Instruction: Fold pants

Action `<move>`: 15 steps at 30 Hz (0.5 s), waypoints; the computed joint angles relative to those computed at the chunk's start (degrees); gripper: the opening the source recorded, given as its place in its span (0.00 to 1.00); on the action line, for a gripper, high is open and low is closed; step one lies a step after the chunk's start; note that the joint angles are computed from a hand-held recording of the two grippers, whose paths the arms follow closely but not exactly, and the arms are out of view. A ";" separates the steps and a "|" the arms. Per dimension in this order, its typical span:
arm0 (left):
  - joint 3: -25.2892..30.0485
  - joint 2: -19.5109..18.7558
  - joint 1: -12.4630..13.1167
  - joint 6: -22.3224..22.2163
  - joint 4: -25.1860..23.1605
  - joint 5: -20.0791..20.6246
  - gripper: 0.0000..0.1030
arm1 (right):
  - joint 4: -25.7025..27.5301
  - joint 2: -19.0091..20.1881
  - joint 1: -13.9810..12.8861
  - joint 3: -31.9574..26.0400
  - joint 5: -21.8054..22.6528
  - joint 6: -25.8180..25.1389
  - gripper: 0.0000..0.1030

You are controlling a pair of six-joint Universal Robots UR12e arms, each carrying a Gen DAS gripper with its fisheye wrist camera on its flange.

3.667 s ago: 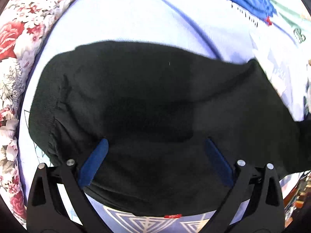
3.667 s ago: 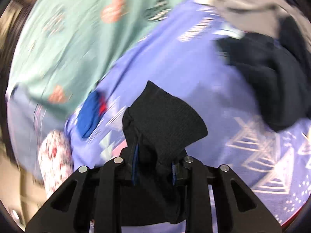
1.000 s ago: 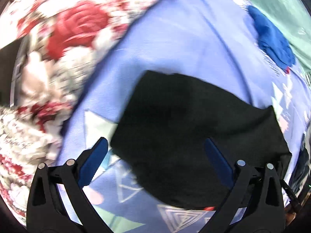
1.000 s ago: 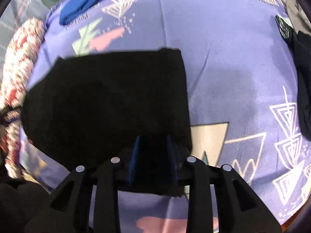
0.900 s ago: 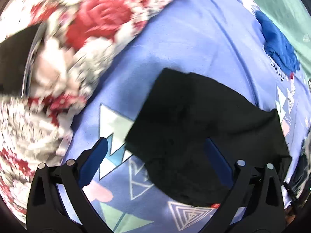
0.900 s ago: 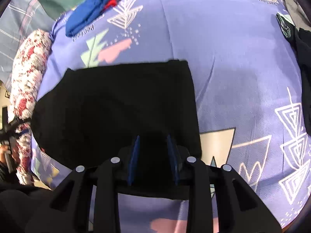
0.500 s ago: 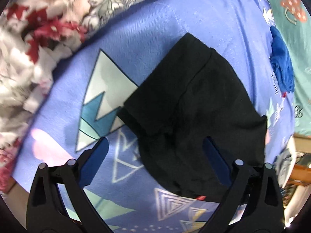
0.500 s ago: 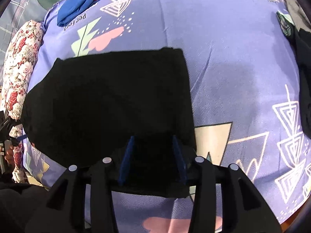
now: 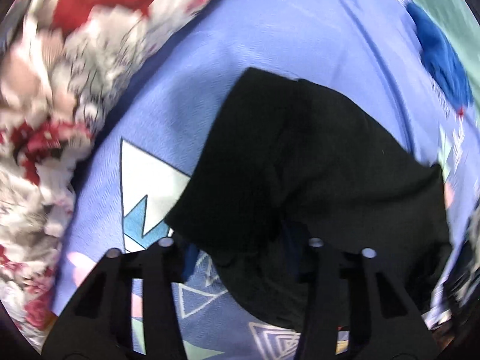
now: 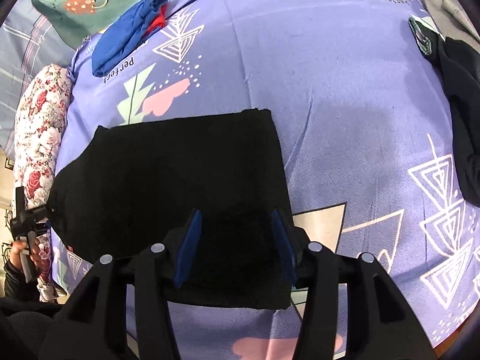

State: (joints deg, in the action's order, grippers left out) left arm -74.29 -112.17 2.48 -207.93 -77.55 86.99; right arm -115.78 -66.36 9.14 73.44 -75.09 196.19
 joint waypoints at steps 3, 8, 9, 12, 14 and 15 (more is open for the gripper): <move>1.53 -0.19 -1.63 2.99 2.34 2.08 0.30 | -0.61 -0.41 -0.19 0.63 0.05 0.81 0.48; 6.58 -1.20 -4.80 13.20 4.94 4.22 0.29 | -2.21 -1.14 -0.32 1.56 0.18 0.93 0.48; 7.22 -1.30 -5.18 14.86 6.65 2.42 0.30 | -2.44 -1.25 -0.36 1.67 0.11 1.16 0.48; 8.14 -1.35 -5.79 19.08 9.75 -2.76 0.30 | -2.91 -1.33 -0.36 1.74 0.21 1.39 0.48; 9.30 -2.16 -6.24 21.11 10.23 -6.73 0.29 | -3.17 -1.40 -0.32 1.83 0.37 1.27 0.48; 9.62 -2.40 -6.51 22.28 10.25 -8.77 0.30 | -3.34 -1.49 -0.32 1.95 0.72 1.29 0.48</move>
State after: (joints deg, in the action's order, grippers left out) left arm -64.67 -114.57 -4.04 -185.65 -67.30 78.22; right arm -119.12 -67.85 8.81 75.39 -74.37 197.47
